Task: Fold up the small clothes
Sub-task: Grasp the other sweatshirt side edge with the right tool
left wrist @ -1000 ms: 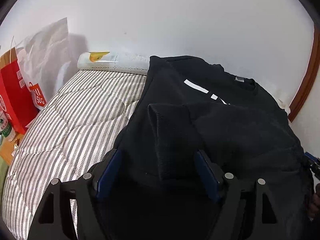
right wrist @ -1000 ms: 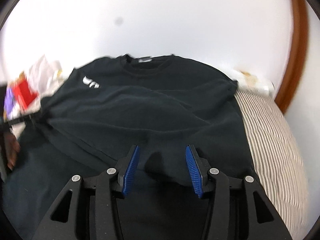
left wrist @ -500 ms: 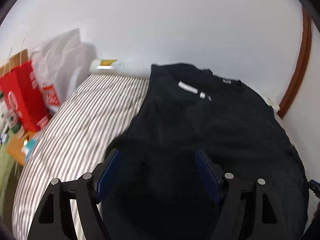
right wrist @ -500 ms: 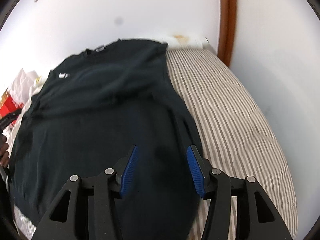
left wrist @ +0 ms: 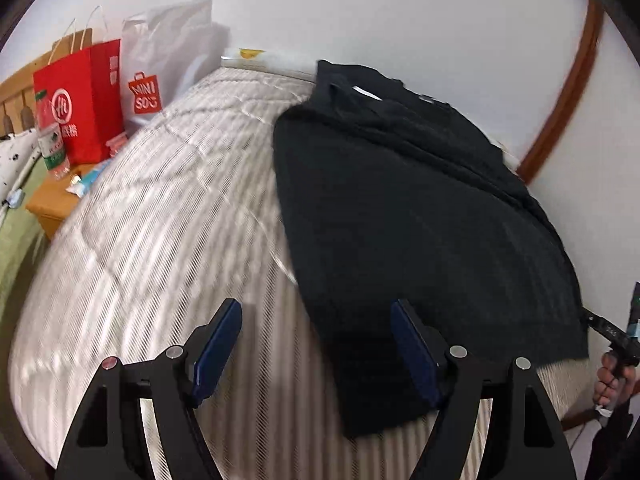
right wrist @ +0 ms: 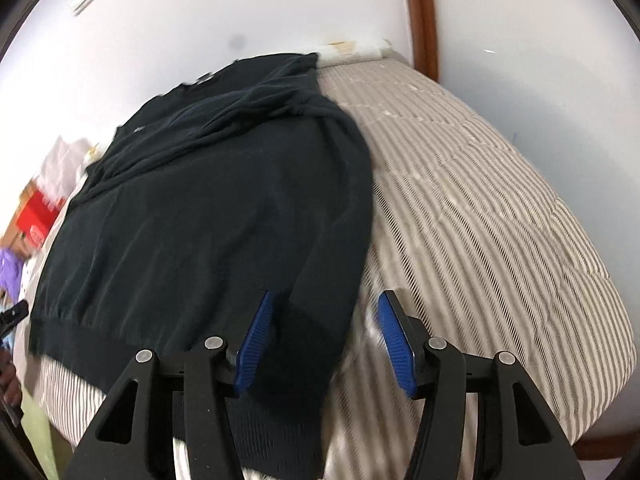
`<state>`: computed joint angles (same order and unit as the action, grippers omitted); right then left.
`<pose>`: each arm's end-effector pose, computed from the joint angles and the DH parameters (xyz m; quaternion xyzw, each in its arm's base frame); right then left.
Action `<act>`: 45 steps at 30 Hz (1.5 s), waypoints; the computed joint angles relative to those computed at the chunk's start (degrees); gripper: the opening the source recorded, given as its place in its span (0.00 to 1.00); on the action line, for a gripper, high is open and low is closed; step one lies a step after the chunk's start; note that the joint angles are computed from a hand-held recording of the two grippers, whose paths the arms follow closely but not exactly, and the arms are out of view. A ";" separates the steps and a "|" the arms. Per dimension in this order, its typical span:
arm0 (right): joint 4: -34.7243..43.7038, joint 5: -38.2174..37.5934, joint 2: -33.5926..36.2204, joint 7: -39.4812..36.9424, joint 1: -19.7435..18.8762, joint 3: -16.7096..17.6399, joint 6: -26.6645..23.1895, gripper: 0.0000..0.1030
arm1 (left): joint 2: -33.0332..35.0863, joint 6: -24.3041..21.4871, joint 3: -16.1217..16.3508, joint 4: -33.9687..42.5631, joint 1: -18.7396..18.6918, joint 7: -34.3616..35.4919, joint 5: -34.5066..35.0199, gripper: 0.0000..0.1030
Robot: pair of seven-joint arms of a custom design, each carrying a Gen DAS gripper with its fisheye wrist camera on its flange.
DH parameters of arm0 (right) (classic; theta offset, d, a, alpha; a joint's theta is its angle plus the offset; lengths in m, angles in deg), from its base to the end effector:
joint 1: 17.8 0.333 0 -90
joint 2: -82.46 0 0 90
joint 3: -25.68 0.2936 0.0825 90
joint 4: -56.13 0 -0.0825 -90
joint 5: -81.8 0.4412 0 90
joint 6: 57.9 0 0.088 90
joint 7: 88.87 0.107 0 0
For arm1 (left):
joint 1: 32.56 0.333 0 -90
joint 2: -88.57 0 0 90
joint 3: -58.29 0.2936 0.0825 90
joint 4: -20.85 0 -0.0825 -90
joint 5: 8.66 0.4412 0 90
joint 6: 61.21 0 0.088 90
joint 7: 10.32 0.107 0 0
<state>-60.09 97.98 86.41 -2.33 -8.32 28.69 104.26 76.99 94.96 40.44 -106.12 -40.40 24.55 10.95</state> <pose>0.6489 0.1287 0.4474 -0.6714 0.6446 -0.1618 0.3280 0.5264 -0.2740 0.4904 -0.7302 0.5772 -0.3217 0.1739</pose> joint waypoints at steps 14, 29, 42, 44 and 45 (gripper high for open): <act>-1.86 11.47 -0.77 -8.71 1.68 0.21 3.49 0.55 | 6.70 9.18 2.19 3.82 -1.80 3.29 -7.66 0.71; 8.56 4.42 6.73 -2.42 -0.92 2.41 -0.94 0.51 | 11.93 3.04 5.67 11.21 -5.79 2.13 -1.31 0.69; 2.97 1.91 2.21 -0.82 -0.30 1.80 -0.02 0.09 | 3.85 -1.67 3.47 4.03 -4.53 -8.34 3.54 0.08; 1.95 3.82 1.20 -1.65 -0.41 1.89 0.26 0.08 | 0.79 3.60 4.50 -0.22 -4.60 -4.93 -4.24 0.07; 1.30 4.37 0.55 -2.21 -0.32 1.85 0.38 0.07 | -0.34 4.94 4.35 -1.53 -4.33 -4.16 -5.99 0.07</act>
